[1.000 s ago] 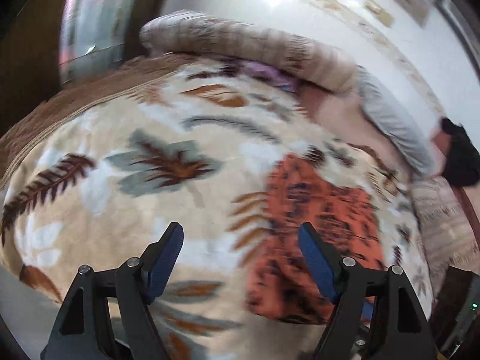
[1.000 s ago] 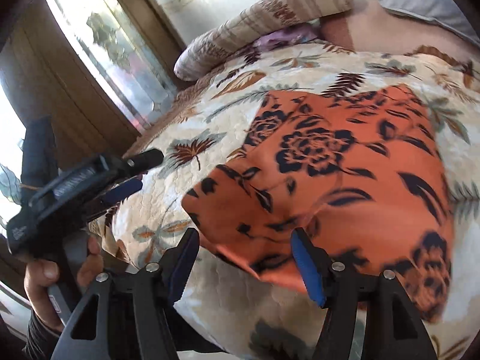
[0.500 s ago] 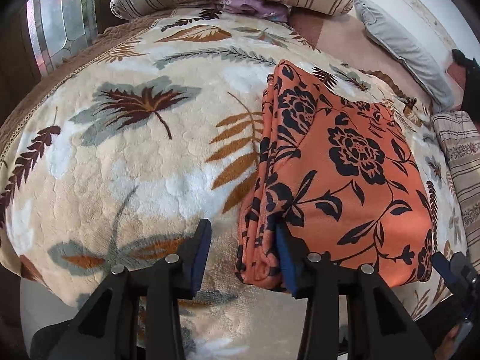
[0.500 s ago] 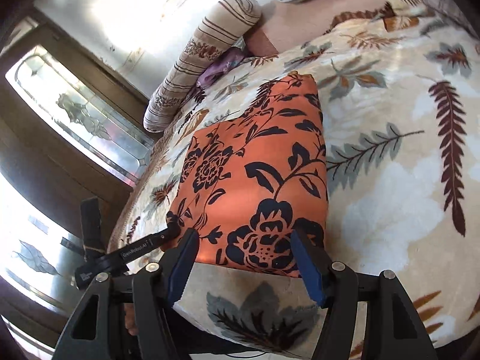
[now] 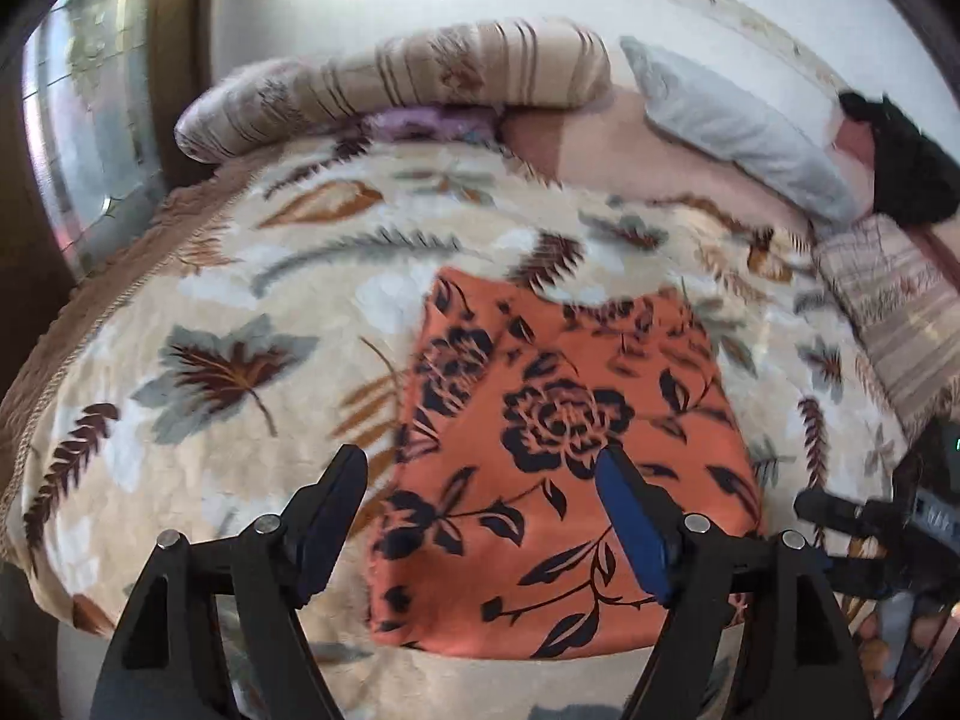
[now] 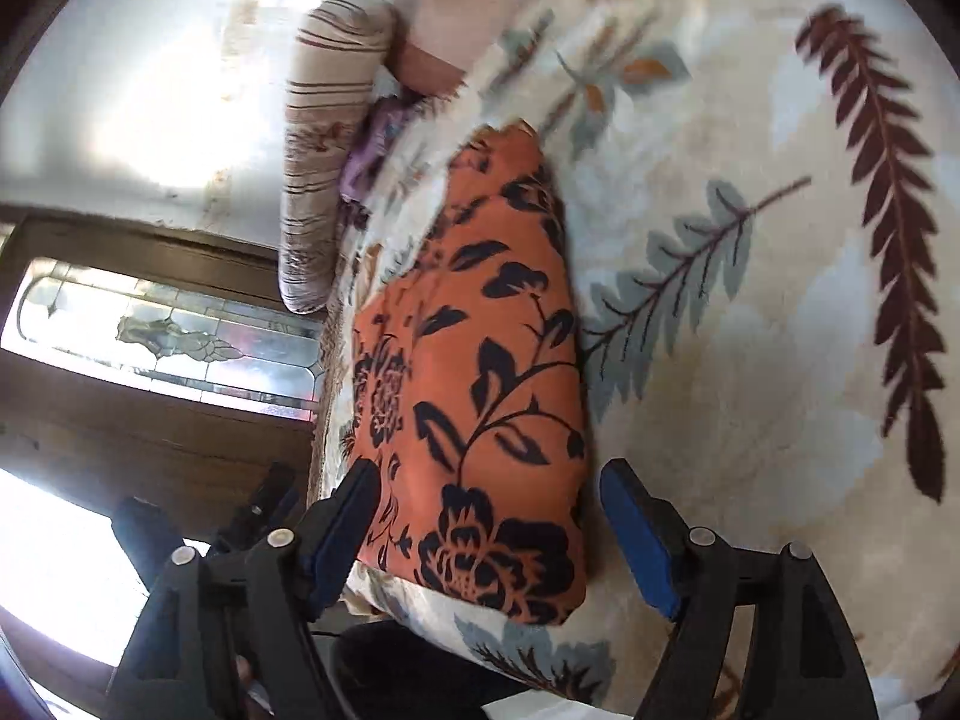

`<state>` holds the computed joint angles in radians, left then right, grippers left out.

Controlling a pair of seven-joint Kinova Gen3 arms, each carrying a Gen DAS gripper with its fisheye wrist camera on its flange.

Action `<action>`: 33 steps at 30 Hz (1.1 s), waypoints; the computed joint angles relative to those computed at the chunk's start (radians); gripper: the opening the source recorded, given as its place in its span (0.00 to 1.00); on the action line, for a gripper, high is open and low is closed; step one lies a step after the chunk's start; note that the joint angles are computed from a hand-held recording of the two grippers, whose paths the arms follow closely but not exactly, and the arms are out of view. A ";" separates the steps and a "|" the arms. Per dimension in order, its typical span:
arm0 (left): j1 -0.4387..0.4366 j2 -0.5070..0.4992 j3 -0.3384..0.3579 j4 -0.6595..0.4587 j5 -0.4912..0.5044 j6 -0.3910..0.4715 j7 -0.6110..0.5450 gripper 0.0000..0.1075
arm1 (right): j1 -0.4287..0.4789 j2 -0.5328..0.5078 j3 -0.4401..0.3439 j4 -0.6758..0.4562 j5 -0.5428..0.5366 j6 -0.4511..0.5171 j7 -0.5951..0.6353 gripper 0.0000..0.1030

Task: Fold small clothes

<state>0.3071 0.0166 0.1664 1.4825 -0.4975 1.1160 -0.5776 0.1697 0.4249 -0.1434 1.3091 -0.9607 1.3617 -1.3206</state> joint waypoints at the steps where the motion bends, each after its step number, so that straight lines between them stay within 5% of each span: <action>1: 0.000 0.031 -0.001 -0.008 0.006 0.018 -0.005 0.73 | 0.000 0.023 -0.012 -0.016 -0.001 0.014 -0.014 0.76; 5: -0.007 0.085 -0.043 0.036 0.059 0.018 -0.007 0.75 | -0.022 0.094 -0.070 -0.072 0.041 0.053 -0.073 0.75; 8: -0.022 0.056 -0.057 0.082 0.082 -0.031 -0.007 0.75 | -0.063 0.060 -0.096 -0.084 0.147 0.007 -0.053 0.38; 10: -0.026 0.050 -0.059 0.097 0.079 -0.041 -0.009 0.75 | -0.137 -0.014 -0.031 -0.061 0.213 -0.041 -0.017 0.29; 14: -0.060 0.034 -0.069 0.134 0.127 -0.095 -0.025 0.75 | -0.239 -0.065 0.037 -0.010 0.315 -0.107 0.032 0.29; 20: -0.070 0.025 -0.060 0.135 0.131 -0.105 -0.028 0.75 | -0.130 -0.041 -0.006 -0.043 0.197 -0.050 0.027 0.59; 26: -0.083 0.018 -0.060 0.147 0.148 -0.124 -0.041 0.75 | -0.112 0.072 -0.032 -0.182 0.143 -0.029 -0.089 0.75; 28: -0.085 0.016 -0.059 0.151 0.147 -0.129 -0.041 0.76 | -0.137 0.135 -0.039 -0.247 0.167 0.012 -0.135 0.72; 30: -0.089 0.012 -0.061 0.159 0.152 -0.138 -0.046 0.76 | -0.177 0.134 -0.041 -0.289 0.236 0.031 -0.116 0.42; 33: -0.095 0.009 -0.060 0.169 0.158 -0.151 -0.048 0.77 | -0.252 0.048 -0.001 -0.269 0.341 -0.024 -0.071 0.37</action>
